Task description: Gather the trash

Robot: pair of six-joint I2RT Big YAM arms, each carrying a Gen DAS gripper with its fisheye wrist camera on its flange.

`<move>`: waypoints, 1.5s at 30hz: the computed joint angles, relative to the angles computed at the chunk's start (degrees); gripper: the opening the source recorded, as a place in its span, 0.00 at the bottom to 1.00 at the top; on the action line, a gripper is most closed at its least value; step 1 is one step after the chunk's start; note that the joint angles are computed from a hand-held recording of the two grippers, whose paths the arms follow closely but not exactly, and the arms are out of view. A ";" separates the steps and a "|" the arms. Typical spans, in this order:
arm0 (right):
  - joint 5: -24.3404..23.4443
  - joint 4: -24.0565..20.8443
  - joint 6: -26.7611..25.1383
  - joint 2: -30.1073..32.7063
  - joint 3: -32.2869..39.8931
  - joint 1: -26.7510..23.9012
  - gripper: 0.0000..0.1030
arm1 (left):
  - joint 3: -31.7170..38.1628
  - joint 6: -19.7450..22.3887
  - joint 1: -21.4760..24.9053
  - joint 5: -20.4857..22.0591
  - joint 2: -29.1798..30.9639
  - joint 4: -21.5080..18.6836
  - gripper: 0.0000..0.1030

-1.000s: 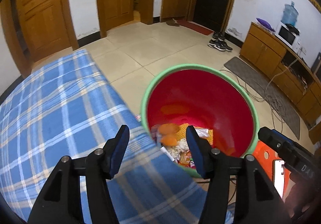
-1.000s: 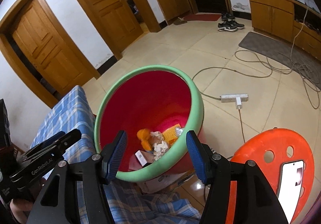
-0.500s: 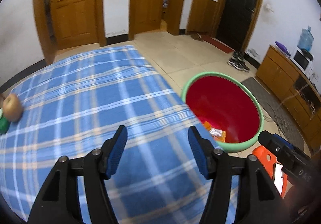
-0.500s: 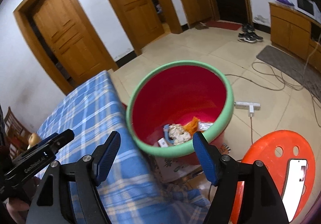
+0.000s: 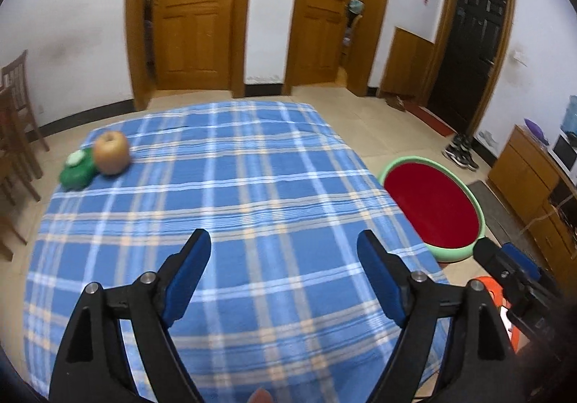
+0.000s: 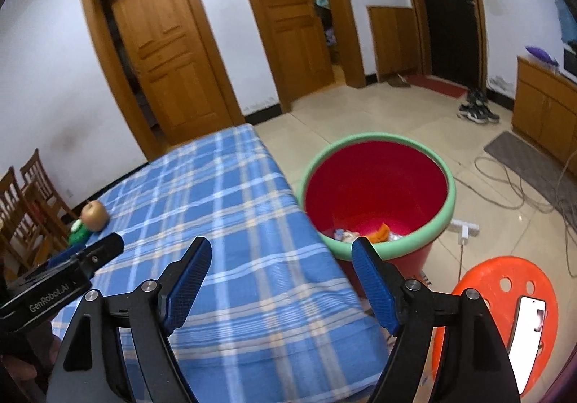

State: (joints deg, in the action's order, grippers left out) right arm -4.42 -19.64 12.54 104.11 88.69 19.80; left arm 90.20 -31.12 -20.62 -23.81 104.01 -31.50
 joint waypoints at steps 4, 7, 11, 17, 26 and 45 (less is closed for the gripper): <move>0.59 2.63 -1.54 -2.20 -3.28 1.58 0.79 | -3.89 -2.03 -0.43 -3.32 -3.15 0.15 0.80; 0.31 3.80 -2.23 -3.46 -5.30 2.32 0.79 | -6.20 -3.33 -0.77 -5.53 -5.16 0.09 0.80; 1.03 5.97 -2.36 -5.23 -8.14 3.10 0.79 | -9.04 -4.49 -1.65 -9.42 -7.47 0.26 0.80; 0.62 7.85 -2.79 -6.93 -10.93 3.73 0.79 | -12.45 -6.34 -2.59 -12.69 -9.82 0.60 0.80; 0.92 8.29 -2.87 -7.60 -11.61 4.14 0.79 | -14.73 -5.89 -3.07 -13.57 -11.25 2.25 0.80; 0.70 7.91 -2.63 -7.78 -11.54 4.17 0.79 | -14.60 -6.30 -3.12 -13.60 -11.33 2.18 0.80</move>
State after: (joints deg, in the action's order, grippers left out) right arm -3.72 -11.73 9.91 96.33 77.15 23.97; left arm 75.61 -37.42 -23.74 -37.41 92.68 -29.32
